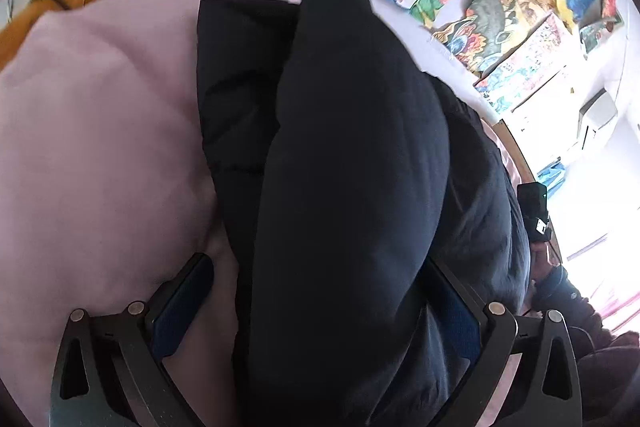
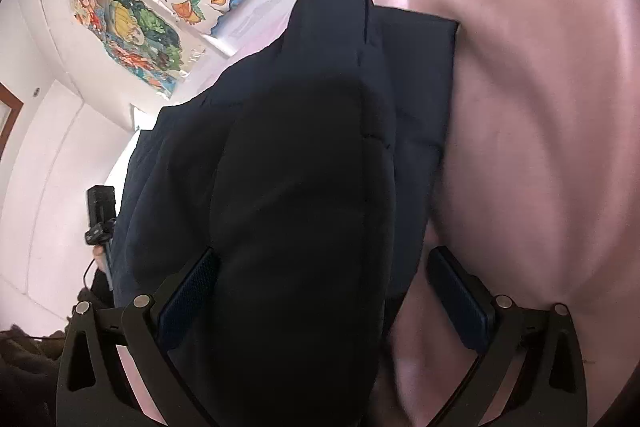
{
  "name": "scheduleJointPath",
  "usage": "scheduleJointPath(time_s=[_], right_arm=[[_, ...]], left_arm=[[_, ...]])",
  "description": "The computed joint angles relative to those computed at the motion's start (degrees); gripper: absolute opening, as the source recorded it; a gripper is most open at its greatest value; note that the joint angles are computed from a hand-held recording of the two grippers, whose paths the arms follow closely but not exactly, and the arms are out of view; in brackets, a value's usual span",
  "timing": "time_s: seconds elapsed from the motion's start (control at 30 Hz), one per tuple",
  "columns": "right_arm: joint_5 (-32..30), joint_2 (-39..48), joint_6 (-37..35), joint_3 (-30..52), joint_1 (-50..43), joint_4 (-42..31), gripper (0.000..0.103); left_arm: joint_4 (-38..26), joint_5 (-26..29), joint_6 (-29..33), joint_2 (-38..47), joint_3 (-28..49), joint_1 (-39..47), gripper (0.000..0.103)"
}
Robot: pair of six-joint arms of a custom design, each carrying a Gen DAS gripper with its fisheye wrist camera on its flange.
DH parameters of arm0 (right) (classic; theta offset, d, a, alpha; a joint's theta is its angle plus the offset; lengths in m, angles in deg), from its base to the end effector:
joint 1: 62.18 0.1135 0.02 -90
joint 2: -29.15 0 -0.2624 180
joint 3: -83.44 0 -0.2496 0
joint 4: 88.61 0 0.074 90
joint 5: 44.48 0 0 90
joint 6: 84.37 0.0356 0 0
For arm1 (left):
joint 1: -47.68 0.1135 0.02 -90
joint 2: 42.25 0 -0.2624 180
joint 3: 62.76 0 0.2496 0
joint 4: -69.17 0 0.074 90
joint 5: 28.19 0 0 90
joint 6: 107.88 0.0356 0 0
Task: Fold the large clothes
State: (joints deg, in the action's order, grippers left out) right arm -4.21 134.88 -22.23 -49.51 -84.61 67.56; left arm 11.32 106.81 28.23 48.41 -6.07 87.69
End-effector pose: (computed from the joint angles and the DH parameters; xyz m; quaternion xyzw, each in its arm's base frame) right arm 0.2262 -0.0640 0.0567 -0.0703 0.9030 0.3546 0.2319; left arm 0.1900 0.1266 0.1373 0.0431 0.9228 -0.2896 0.2505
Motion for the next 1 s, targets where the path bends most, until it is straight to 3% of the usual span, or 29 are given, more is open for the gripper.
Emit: scheduleJointPath(time_s=[0.3,0.37,0.57,0.67,0.8,0.93,1.0], right_arm=[[0.9,-2.2,2.6,-2.8,2.4,3.3,0.102],[0.5,-2.8,2.0,-3.3,2.1,3.2,0.093],[1.3,-4.9,7.4,-4.7,3.7,4.9,0.082],[2.3,-6.9,9.3,-6.3,4.6,6.6,0.074],[3.4,-9.5,12.4,-7.7,5.5,8.2,0.067],[5.1,-13.3,12.6,-9.7,5.3,8.7,0.050],[6.1,-16.6,13.0,-10.8,5.6,8.1,0.043]], left_arm=[[0.5,-1.2,1.5,-3.6,-3.3,-3.0,0.103],[1.8,-1.0,0.0,-5.2,-4.4,-3.9,0.102],[6.8,-1.1,-7.5,-12.8,-9.3,-6.0,0.082],[8.9,-3.4,-14.6,-18.1,-11.6,-8.4,0.072],[10.9,-5.9,-22.9,-24.2,-13.7,-11.4,0.052],[10.9,-11.7,-32.0,-37.3,-16.8,-17.8,0.032],[9.9,-14.5,-34.4,-42.7,-17.7,-20.1,0.027]])
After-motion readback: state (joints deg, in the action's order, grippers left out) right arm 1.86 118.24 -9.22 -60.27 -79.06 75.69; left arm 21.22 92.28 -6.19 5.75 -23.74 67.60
